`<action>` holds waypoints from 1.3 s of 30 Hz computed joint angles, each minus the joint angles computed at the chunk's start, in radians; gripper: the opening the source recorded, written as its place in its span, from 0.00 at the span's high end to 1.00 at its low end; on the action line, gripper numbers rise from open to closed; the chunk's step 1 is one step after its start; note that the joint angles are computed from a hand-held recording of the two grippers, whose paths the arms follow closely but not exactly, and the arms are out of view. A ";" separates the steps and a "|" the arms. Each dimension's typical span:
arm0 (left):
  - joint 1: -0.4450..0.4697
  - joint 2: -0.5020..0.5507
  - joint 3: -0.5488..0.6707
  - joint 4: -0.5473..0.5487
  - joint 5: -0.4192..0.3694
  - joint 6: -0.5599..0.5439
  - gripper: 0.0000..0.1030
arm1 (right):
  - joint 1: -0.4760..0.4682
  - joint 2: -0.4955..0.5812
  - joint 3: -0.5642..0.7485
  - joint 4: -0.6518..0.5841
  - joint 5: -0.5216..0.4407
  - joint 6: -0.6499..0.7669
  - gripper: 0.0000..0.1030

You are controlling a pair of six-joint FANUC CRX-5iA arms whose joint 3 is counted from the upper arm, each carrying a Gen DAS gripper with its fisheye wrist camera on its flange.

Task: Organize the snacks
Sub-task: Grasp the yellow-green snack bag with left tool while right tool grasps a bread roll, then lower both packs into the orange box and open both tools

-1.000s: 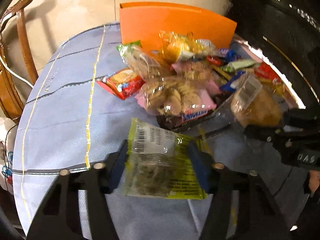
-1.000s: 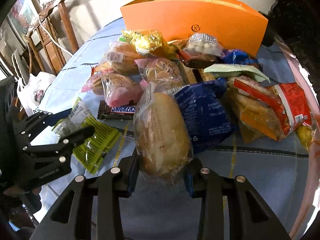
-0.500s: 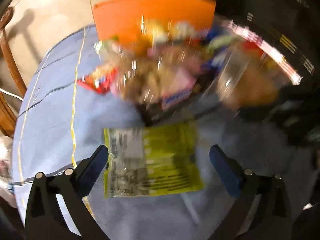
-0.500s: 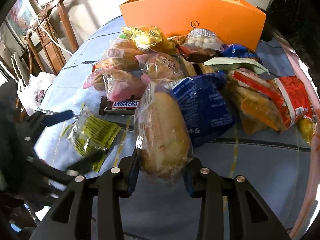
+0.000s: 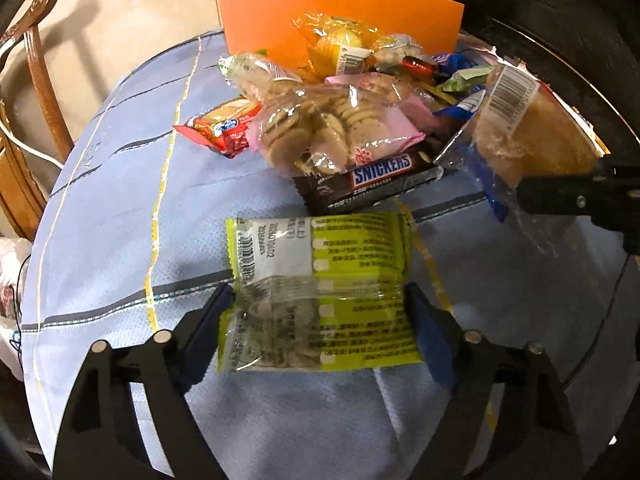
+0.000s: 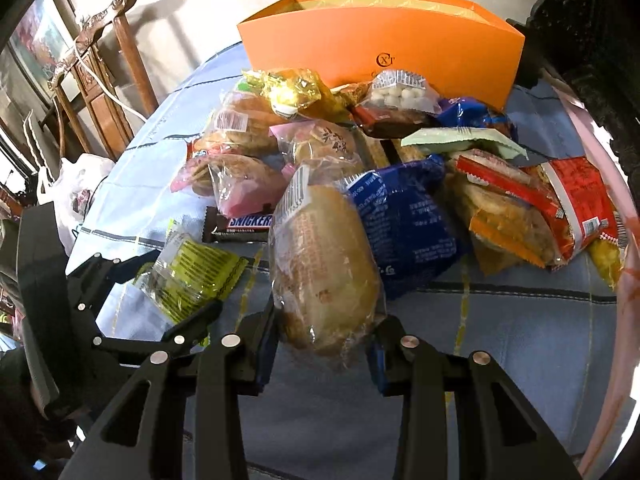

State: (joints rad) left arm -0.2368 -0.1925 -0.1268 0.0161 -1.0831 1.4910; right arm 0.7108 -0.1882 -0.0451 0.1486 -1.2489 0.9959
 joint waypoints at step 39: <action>-0.005 0.190 0.441 0.008 -0.013 0.006 0.24 | -0.097 0.096 0.212 0.156 0.057 0.014 0.64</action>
State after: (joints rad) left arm -0.2422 -0.0022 0.3140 0.0242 -1.0962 1.4973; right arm 0.6142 -0.0926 0.1671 0.3042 -1.1921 1.0100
